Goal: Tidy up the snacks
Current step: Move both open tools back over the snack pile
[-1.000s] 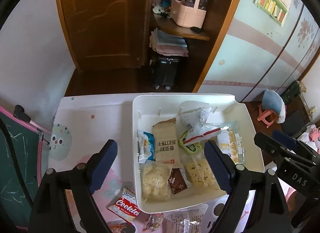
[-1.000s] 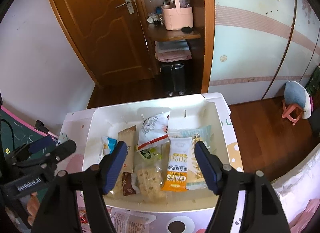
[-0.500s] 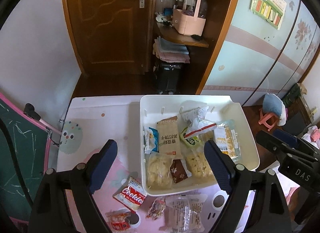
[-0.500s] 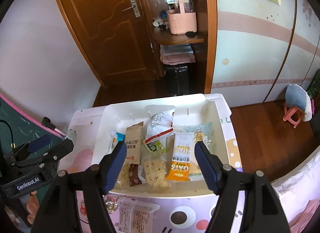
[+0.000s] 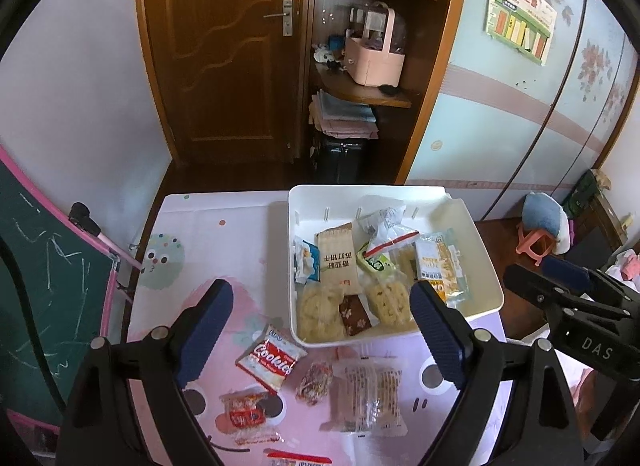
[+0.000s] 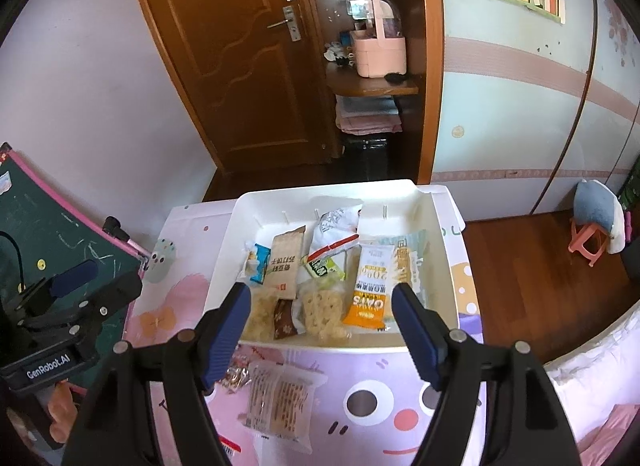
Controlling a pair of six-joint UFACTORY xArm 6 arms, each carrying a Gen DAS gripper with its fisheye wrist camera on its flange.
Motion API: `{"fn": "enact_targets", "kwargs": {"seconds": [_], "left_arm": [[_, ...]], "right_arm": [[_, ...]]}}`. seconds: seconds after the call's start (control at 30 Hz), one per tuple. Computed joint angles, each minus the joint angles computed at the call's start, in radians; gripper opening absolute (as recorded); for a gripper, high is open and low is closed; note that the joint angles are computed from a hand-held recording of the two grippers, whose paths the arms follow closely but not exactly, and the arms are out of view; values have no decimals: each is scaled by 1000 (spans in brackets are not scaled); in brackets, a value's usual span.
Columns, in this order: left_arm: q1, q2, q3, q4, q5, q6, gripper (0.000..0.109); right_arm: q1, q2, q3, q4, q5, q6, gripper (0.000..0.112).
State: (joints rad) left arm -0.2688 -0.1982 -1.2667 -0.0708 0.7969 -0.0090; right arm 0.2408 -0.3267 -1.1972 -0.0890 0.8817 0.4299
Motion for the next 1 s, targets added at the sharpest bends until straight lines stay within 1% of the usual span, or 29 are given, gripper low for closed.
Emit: {"fn": "enact_targets", "kwargs": {"seconds": [0.17,0.33,0.43,0.5,0.7,0.8,1.0], "left_arm": [[0,-82,77,33,-19,-15,94],[5,-160,162,61,-22,-25,95],[10,-210,220,74,-17,-28,95],[14,-236,254,77,-8,-28,95],[41,-338,413,88,33,-11,95],[56,-377,489,115,58,-11,95],[76,-457,633,110,128,-6,95]], "right_arm": [[26,-58,49,-32,-8,13,73],[46,-111,104,-27,-25,19,74],[59,-132,130,-19,-22,22,78],[69,-150,155,-13,-21,26,79],[101,-184,221,-1,-7,30,79],[113,-193,253,7,-2,34,79],[132,-217,325,37,-6,52,81]]}}
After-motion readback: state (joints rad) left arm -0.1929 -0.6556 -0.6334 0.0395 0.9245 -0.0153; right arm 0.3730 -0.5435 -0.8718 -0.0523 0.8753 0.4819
